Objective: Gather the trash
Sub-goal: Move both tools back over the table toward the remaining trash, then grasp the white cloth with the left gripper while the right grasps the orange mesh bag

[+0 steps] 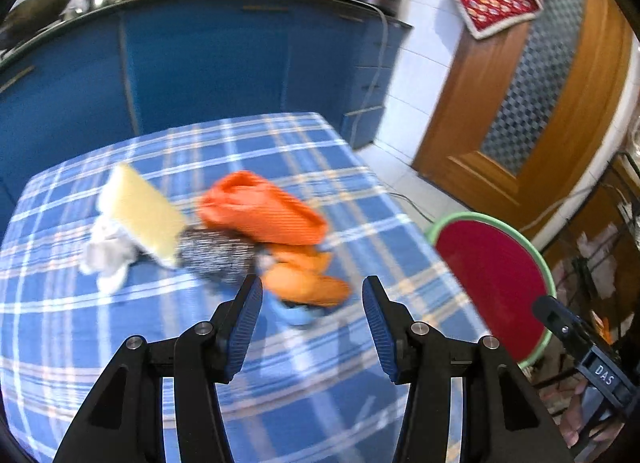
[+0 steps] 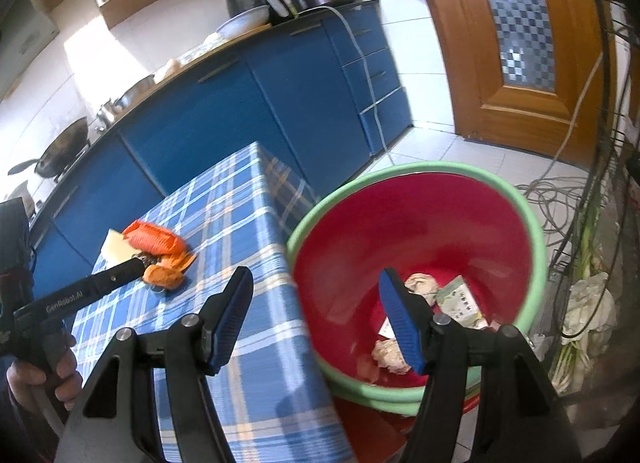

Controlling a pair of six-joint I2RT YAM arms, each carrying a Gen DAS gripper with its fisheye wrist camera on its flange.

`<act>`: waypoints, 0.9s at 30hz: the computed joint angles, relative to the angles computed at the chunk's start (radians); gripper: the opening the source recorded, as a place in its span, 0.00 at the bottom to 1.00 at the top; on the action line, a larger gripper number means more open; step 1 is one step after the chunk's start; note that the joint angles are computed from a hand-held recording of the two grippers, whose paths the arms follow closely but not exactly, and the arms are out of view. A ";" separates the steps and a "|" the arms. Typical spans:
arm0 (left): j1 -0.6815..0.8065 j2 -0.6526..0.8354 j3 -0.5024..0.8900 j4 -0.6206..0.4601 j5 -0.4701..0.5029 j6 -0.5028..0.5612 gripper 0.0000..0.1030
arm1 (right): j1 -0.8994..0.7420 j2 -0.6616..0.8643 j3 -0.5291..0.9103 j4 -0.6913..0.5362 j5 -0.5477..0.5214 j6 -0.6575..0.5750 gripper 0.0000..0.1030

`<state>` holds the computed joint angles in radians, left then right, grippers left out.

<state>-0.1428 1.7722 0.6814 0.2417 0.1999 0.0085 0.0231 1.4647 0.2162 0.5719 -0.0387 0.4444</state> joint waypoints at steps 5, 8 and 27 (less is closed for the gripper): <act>0.098 -0.004 -0.007 0.001 0.014 0.031 0.52 | 0.073 0.038 0.039 -0.011 0.023 0.014 0.66; 0.153 0.000 -0.004 0.001 0.023 0.049 0.52 | 0.118 0.063 0.069 -0.021 0.038 0.021 0.66; 0.363 0.197 0.216 -0.074 0.013 0.145 0.52 | 0.334 0.310 0.391 -0.157 0.052 0.036 0.68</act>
